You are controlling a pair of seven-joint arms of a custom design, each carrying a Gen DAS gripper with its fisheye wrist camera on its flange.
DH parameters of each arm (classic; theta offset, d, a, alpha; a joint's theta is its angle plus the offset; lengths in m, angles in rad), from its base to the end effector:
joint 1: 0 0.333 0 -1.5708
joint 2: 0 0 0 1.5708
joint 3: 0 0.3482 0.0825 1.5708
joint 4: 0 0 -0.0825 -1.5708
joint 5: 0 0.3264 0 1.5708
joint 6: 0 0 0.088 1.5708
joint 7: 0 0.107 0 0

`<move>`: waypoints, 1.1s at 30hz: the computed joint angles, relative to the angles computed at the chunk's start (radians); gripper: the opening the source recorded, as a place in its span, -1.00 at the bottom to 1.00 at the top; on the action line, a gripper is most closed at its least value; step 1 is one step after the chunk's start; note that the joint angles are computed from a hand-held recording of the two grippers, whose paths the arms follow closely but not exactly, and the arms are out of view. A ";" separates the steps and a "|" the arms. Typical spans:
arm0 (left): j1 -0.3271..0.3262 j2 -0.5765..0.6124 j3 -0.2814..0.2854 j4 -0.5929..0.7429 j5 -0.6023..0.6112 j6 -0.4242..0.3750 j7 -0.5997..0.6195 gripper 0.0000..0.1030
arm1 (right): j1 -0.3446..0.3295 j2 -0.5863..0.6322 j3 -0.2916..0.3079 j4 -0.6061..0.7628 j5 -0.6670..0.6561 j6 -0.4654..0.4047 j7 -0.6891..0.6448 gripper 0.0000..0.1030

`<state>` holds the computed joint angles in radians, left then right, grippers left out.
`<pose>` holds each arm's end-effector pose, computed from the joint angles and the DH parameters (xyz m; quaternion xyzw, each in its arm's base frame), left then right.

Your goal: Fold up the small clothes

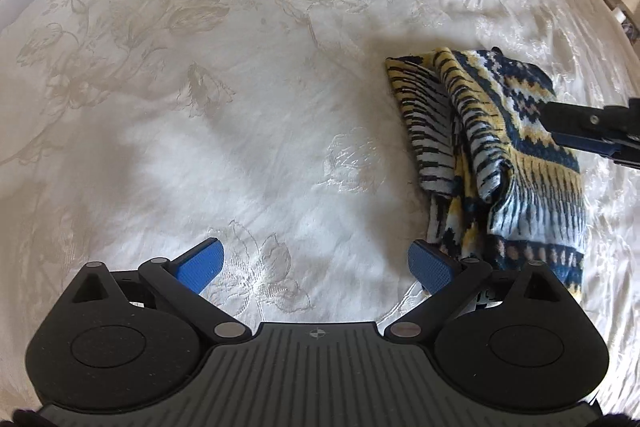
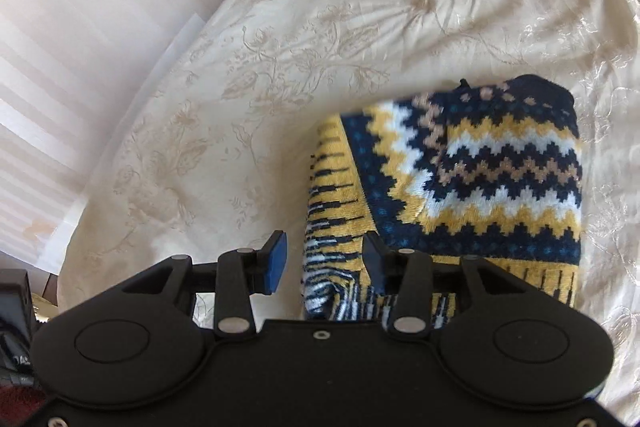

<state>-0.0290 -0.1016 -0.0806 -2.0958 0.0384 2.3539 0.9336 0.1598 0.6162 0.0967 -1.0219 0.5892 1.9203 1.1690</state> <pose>0.4952 -0.0556 0.5595 -0.8472 0.5000 -0.1557 0.0897 0.6879 0.1943 0.5668 -0.8107 0.4779 0.0989 0.3233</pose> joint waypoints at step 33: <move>0.136 0.487 -0.156 0.582 -0.285 -0.047 0.263 0.11 | 0.130 -0.513 0.017 -1.028 0.079 0.841 -1.089 0.30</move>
<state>0.1066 0.3851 -0.2368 -1.5138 -0.2466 2.3068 1.1967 0.2902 0.1029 0.1137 -2.0498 0.6682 2.7614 0.0799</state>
